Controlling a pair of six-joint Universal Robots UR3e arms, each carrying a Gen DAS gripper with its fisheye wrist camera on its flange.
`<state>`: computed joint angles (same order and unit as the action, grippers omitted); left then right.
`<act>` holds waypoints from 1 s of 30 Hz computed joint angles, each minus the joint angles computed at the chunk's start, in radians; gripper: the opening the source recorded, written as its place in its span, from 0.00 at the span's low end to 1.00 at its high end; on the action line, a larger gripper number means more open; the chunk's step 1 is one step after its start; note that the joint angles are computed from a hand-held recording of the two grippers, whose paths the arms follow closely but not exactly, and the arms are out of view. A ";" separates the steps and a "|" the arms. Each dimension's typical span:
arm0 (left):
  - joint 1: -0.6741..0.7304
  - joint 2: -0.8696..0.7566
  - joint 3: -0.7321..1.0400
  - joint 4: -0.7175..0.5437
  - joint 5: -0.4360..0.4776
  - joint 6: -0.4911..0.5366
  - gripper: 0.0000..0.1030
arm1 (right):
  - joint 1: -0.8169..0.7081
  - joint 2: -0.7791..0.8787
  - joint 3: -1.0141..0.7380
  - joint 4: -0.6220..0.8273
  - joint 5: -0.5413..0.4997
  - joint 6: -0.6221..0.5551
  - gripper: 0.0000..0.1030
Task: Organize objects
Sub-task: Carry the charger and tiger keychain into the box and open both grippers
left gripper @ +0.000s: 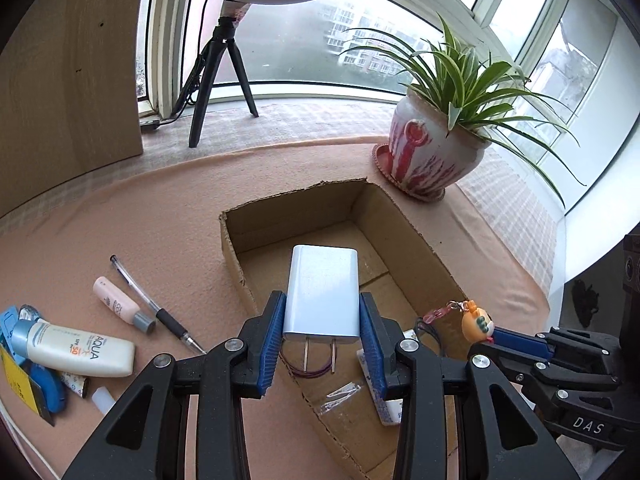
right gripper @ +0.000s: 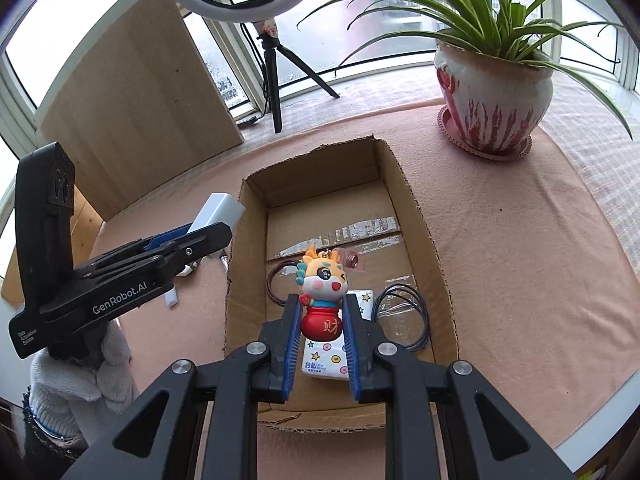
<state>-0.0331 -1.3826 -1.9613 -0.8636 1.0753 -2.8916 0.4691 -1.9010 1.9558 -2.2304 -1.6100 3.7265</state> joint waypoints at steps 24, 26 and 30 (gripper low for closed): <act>0.273 0.319 -0.150 -0.259 -0.043 0.131 0.66 | 0.057 0.031 0.045 -0.089 0.058 -0.030 0.54; 0.375 0.414 -0.168 -0.381 -0.060 0.221 0.66 | 0.089 0.074 0.013 -0.099 0.045 -0.017 0.54; 0.680 0.603 -0.151 -0.749 -0.131 0.480 0.66 | 0.143 0.176 -0.064 -0.121 0.052 0.001 0.54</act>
<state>0.6472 -0.7798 -2.1121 -1.6121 0.9443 -2.4111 0.6117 -1.7252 1.8916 -2.3515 -1.5577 3.7273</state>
